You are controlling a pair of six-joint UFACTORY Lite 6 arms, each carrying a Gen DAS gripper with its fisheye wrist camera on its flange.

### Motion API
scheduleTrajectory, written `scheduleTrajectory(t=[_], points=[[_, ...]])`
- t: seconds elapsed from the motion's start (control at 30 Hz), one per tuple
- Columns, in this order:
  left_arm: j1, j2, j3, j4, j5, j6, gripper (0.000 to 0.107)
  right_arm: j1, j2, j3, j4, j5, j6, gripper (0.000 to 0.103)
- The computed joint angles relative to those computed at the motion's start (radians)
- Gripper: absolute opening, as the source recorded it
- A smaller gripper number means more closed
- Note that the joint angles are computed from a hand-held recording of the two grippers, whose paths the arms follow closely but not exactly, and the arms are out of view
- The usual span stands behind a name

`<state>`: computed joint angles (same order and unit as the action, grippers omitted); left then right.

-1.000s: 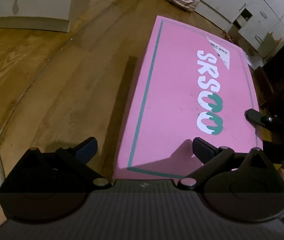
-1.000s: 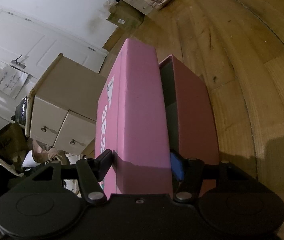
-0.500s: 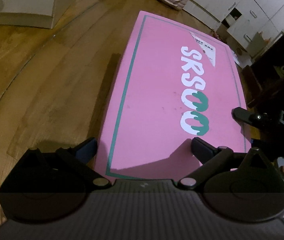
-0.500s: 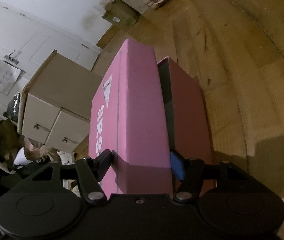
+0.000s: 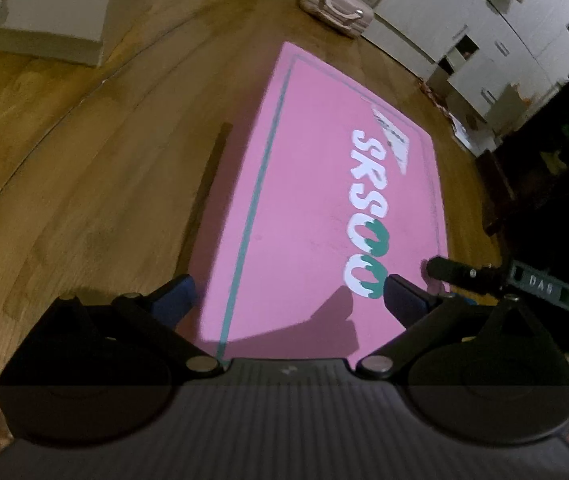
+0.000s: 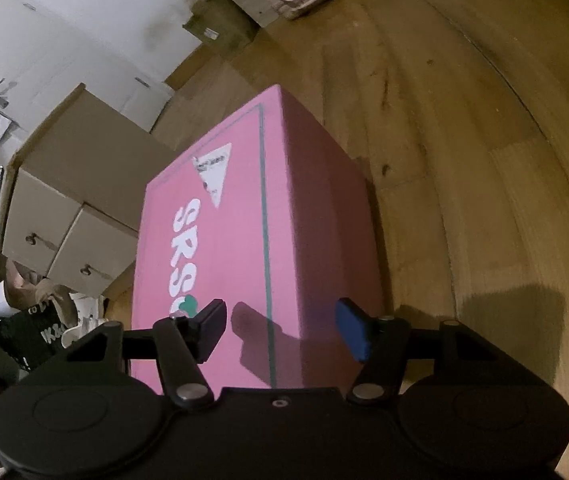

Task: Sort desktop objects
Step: 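Press the lid down onto the box with the right gripper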

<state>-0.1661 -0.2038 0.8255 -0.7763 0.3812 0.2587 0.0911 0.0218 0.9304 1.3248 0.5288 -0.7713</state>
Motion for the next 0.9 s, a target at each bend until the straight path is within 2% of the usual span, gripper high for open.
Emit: scheduleTrajectory(t=[0.1,0.17,0.23,0.33,0.4,0.5,0.6,0.67,0.83,0.9], points=[[0.025,-0.001,-0.028,0.006,0.001,-0.015,0.102,0.011,0.0,-0.005,-0.021,-0.024,0.017,0.069],[0.05,0.009,-0.049,-0.055,0.013,0.034,0.102,0.005,-0.003,-0.018,0.005,-0.016,-0.012,0.07],[0.078,0.031,-0.073,-0.199,0.034,0.158,0.102,0.0,-0.005,-0.038,0.038,-0.009,-0.062,0.079],[0.078,0.052,-0.097,-0.347,0.029,0.266,0.103,-0.025,0.001,-0.081,0.139,0.045,-0.184,0.081],[0.044,0.049,-0.093,-0.289,-0.008,0.202,0.103,-0.037,0.013,-0.085,0.149,0.084,-0.199,0.081],[0.049,0.05,-0.087,-0.275,0.004,0.185,0.102,-0.04,0.025,-0.077,0.127,0.114,-0.189,0.082],[0.059,0.051,-0.085,-0.275,0.013,0.188,0.102,0.003,0.009,-0.038,-0.002,0.07,-0.092,0.085],[0.043,0.049,-0.075,-0.218,0.002,0.137,0.101,0.025,-0.004,-0.026,-0.058,0.045,-0.048,0.084],[0.011,0.057,-0.039,-0.064,-0.008,0.004,0.101,0.098,-0.031,-0.013,-0.142,-0.061,-0.042,0.082],[0.009,0.058,-0.033,-0.039,-0.007,-0.014,0.101,0.106,-0.029,-0.007,-0.16,-0.072,-0.023,0.083]])
